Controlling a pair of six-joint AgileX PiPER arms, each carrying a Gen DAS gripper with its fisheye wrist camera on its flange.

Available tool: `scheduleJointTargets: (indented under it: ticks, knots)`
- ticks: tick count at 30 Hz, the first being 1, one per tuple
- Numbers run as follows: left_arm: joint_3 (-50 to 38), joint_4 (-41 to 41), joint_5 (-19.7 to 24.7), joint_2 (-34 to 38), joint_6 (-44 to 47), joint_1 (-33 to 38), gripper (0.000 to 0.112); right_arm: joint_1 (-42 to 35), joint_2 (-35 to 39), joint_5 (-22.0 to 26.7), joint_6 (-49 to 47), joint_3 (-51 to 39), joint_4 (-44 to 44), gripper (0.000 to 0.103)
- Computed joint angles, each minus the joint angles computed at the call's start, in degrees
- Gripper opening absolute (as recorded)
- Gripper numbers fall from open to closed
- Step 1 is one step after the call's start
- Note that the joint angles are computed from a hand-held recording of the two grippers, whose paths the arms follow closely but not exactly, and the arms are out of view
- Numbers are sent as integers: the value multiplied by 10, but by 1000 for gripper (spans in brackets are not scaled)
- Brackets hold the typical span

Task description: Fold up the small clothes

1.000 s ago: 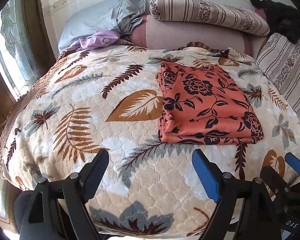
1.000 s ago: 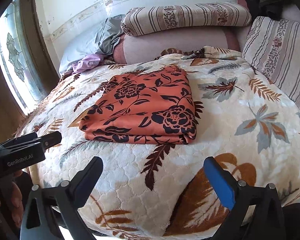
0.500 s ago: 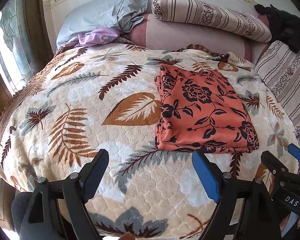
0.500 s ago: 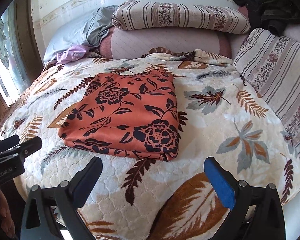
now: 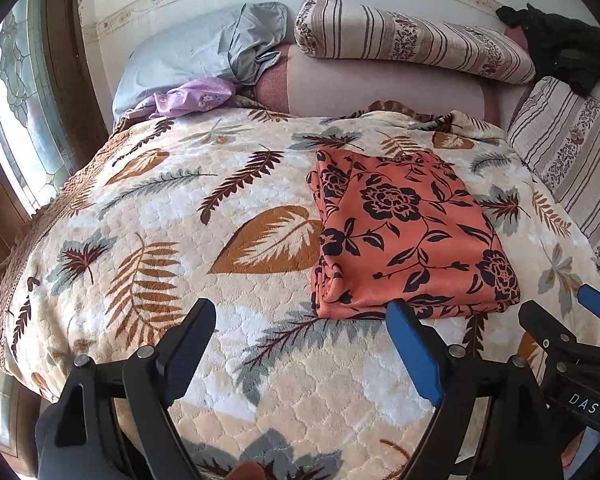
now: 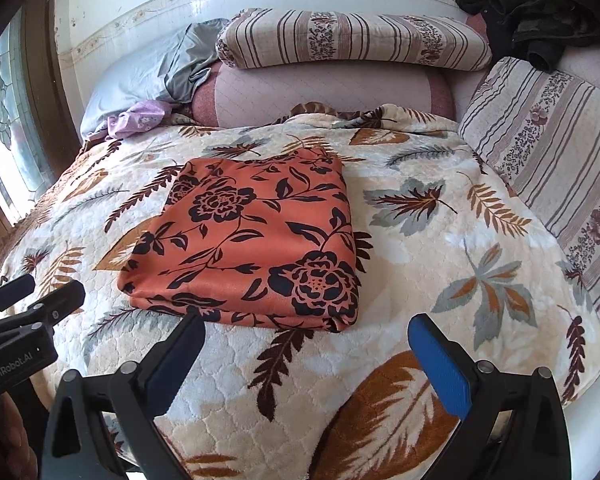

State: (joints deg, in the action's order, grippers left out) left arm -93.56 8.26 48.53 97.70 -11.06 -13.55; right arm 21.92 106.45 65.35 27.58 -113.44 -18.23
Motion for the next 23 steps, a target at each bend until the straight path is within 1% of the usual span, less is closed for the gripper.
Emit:
scheduleJointTargets:
  ticks: [4, 8, 12, 16, 18, 20, 22, 23]
  knots:
    - [-15, -28, 4, 4, 18, 5, 87, 1, 8, 6, -9, -17, -8, 102]
    - [-25, -33, 5, 9, 17, 4, 87, -3, 21, 18, -19, -44, -10, 102]
    - [-41, -54, 19, 20, 30, 8, 87, -4, 32, 29, -26, -68, -14, 102]
    - [-54, -49, 30, 30, 29, 4, 87, -5, 40, 34, -33, -82, -11, 102]
    - [-53, -43, 25, 29, 25, 2, 87, -5, 44, 36, -36, -87, -9, 102]
    - [-45, -28, 11, 24, 15, -2, 88, -6, 49, 39, -40, -97, -8, 102]
    - [-47, -15, 3, 24, 9, -6, 92, -7, 56, 42, -43, -109, -5, 102]
    - [-53, -16, 4, 26, 12, -6, 93, -8, 61, 44, -45, -117, -5, 102]
